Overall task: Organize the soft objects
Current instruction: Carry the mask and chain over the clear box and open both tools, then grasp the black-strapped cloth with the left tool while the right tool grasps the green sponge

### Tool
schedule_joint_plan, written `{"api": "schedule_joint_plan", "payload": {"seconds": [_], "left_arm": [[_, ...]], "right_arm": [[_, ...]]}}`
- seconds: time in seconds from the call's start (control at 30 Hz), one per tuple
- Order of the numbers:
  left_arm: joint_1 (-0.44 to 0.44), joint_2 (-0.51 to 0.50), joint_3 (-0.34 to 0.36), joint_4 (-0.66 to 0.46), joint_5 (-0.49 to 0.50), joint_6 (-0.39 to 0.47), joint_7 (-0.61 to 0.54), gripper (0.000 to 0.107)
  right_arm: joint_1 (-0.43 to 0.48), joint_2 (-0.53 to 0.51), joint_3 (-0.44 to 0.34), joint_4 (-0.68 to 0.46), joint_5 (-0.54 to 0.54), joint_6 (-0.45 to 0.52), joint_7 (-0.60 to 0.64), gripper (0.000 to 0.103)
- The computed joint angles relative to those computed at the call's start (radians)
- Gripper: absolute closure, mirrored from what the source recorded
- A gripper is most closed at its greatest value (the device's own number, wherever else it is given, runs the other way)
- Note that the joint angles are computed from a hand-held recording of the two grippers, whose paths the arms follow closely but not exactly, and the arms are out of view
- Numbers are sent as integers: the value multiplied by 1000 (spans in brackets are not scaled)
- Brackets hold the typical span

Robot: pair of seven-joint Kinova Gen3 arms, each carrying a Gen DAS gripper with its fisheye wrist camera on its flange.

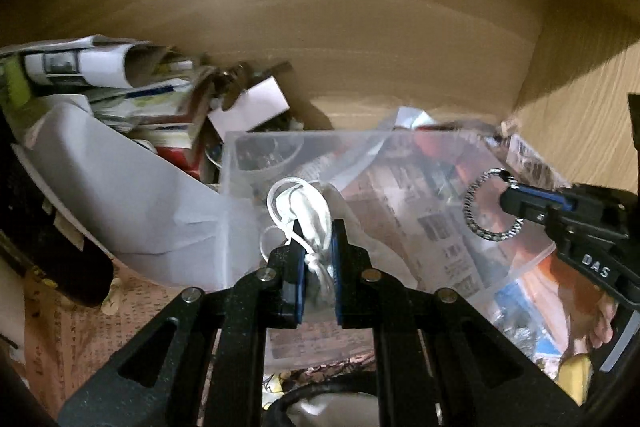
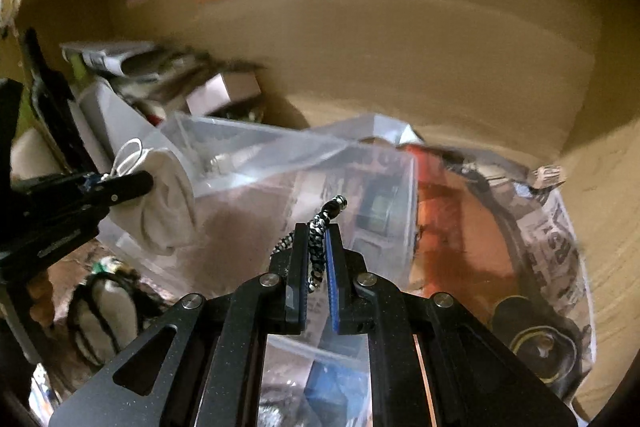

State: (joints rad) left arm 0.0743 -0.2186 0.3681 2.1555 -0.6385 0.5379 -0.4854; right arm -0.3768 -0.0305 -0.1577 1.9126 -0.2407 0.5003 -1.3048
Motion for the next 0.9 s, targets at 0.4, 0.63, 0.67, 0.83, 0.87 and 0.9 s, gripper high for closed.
{"api": "schedule_joint_plan", "payload": {"seconds": [0.4, 0.63, 0.67, 0.83, 0.87, 0.9], "left_arm": [[56, -5, -26, -17, -1, 43, -34, 61], [-17, -166, 80, 1, 5, 85, -17, 34], [-30, -190, 96, 1, 13, 94, -20, 29], [-86, -317, 159, 9, 77, 144, -51, 9], [-96, -345, 168, 14, 91, 153, -56, 7], [-99, -367, 173, 17, 108, 163, -66, 6]], "right_arm": [[-34, 4, -34, -1, 234, 3, -196, 41], [-26, -140, -67, 83, 326, -85, -281, 25], [-23, -162, -69, 94, 325, -94, -282, 23], [-8, -290, -68, 163, 297, -126, -272, 20], [-1, -317, -71, 180, 295, -131, -271, 19], [15, -341, -84, 195, 297, -135, -278, 18]]}}
